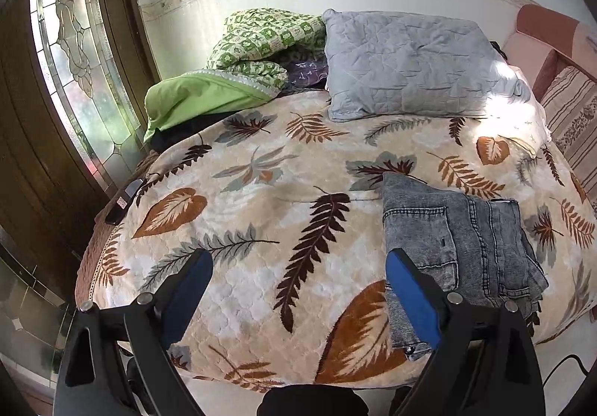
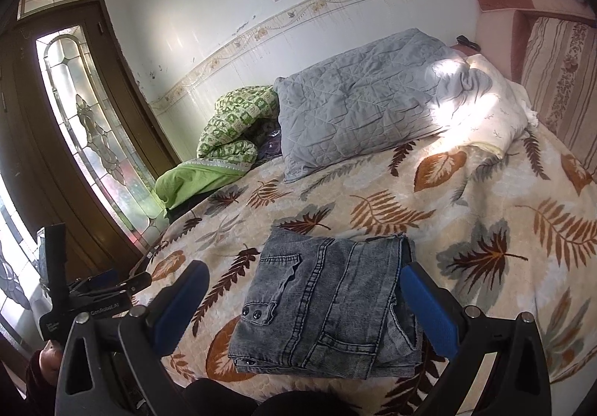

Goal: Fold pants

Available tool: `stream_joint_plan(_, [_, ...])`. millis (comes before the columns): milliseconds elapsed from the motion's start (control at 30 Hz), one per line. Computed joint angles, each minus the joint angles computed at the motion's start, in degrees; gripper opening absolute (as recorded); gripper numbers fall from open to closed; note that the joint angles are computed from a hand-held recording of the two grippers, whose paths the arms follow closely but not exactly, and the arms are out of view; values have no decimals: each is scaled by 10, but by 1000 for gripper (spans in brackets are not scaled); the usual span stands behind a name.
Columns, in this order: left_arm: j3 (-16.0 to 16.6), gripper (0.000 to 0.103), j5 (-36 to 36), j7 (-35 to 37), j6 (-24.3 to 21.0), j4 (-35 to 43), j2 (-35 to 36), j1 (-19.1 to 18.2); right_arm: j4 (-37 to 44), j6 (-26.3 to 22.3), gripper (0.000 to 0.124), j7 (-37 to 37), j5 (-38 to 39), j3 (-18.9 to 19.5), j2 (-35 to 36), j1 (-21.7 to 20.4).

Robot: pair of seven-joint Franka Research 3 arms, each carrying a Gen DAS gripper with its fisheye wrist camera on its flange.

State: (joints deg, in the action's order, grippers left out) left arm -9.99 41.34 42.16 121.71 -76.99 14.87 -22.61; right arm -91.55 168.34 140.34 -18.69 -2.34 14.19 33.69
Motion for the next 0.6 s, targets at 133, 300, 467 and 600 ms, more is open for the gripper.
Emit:
stream_joint_plan(133, [-3, 94, -2, 13, -3, 17, 14, -7, -5, -4, 103, 6, 3, -2, -3, -1])
stream_joint_plan(300, [-1, 94, -4, 33, -4, 47, 35, -21, -17, -2, 103, 18, 0, -2, -10, -6])
stream_joint_plan(467, [4, 94, -1, 47, -5, 72, 52, -37, -30, 5, 103, 34, -12, -4, -19, -10])
stream_joint_plan(600, [8, 94, -4, 53, -9, 83, 60, -44, -40, 14, 103, 39, -8, 1, -24, -18])
